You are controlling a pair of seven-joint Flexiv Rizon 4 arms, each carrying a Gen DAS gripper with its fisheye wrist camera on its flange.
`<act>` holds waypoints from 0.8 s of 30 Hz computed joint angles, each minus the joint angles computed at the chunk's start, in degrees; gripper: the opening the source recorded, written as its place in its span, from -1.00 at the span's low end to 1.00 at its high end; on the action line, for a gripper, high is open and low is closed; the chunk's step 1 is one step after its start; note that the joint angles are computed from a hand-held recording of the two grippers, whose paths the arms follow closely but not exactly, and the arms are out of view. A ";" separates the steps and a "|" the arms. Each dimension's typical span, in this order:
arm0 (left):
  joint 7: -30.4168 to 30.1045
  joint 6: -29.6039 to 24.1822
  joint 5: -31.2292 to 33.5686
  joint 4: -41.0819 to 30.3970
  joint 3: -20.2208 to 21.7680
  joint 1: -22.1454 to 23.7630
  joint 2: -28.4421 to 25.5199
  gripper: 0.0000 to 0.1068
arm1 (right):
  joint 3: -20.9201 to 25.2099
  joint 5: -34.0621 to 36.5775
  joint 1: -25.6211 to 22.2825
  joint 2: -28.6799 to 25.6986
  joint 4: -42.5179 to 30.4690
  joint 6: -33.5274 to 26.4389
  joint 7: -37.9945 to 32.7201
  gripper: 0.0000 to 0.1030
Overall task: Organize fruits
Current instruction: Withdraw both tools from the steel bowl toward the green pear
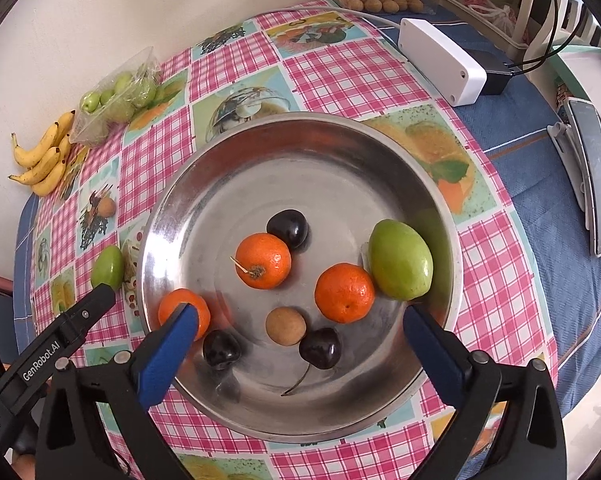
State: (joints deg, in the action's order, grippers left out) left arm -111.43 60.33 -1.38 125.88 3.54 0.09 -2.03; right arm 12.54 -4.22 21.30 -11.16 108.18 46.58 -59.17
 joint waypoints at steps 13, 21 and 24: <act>0.28 -0.80 0.86 -0.43 -0.02 -0.04 -0.15 0.93 | -0.07 -0.19 0.11 -0.44 -0.28 -0.55 -0.17 0.98; 0.59 -1.13 1.17 -0.69 0.05 0.06 0.01 0.93 | -0.08 -0.56 0.23 -0.43 -0.27 -0.72 0.07 0.98; 1.00 -1.36 0.92 -0.63 0.23 0.31 0.18 0.93 | -0.04 -1.19 0.47 -0.31 -0.18 -0.82 0.21 0.98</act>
